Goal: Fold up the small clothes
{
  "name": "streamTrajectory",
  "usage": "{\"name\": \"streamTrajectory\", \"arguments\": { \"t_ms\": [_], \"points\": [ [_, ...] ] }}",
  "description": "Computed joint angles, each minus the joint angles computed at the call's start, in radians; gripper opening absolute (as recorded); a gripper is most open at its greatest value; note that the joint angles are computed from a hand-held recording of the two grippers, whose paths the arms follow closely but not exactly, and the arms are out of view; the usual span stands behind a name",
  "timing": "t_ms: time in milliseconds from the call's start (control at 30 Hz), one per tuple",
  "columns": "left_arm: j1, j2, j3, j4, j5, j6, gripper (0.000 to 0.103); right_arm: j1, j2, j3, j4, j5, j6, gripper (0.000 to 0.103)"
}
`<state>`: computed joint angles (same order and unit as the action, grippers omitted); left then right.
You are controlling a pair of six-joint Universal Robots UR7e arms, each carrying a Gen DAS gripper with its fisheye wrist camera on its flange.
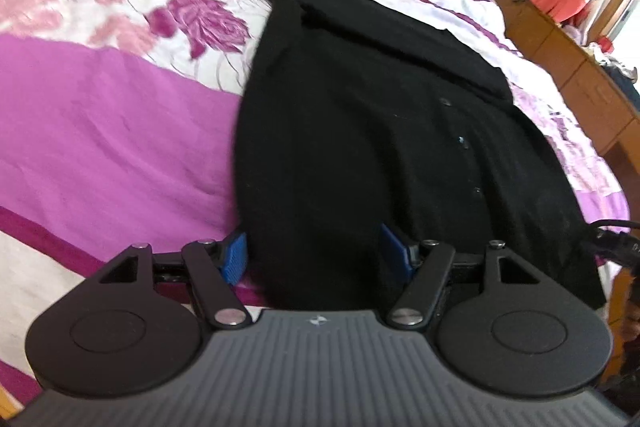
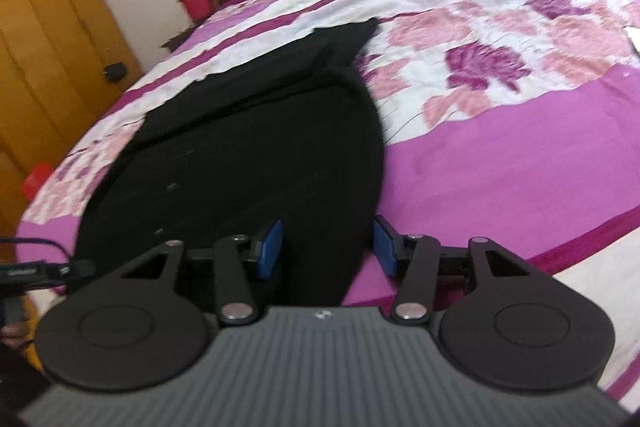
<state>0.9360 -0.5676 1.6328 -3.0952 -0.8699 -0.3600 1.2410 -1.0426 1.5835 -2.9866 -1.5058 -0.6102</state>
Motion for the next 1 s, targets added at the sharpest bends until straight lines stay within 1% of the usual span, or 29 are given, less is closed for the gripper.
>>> {"name": "streamTrajectory", "arguments": {
  "t_ms": [200, 300, 367, 433, 533, 633, 733, 867, 1000],
  "points": [
    [0.024, 0.009, -0.014, -0.006, -0.054, 0.012, 0.072, -0.015, 0.012, -0.028, 0.088, 0.062, 0.027, 0.052],
    [0.028, 0.007, -0.017, -0.003, -0.075, 0.015, 0.072, -0.012, 0.021, -0.038, 0.102, 0.064, 0.021, 0.052],
    [0.023, 0.006, -0.015, 0.000, -0.069, 0.015, 0.070, -0.012, 0.019, -0.036, 0.111, 0.065, 0.007, 0.052],
    [0.017, 0.004, -0.012, 0.005, -0.062, 0.018, 0.061, -0.017, 0.006, -0.030, 0.143, 0.080, -0.004, 0.052],
    [0.018, 0.004, -0.011, 0.009, -0.084, 0.031, 0.058, -0.022, -0.009, -0.024, 0.196, 0.097, -0.032, 0.052],
    [0.029, 0.018, -0.028, 0.024, -0.088, 0.027, 0.058, -0.022, -0.003, -0.022, 0.186, 0.093, -0.048, 0.052],
    [0.041, 0.024, -0.039, 0.028, -0.109, 0.029, 0.058, -0.024, 0.003, -0.027, 0.187, 0.095, -0.037, 0.050],
    [0.051, 0.015, -0.029, 0.028, -0.143, 0.009, 0.060, -0.026, -0.003, 0.001, 0.151, 0.089, -0.085, 0.050],
    [0.060, 0.005, -0.025, 0.040, -0.182, -0.001, 0.060, -0.028, -0.016, 0.021, 0.146, 0.099, -0.089, 0.051]
  ]
}}
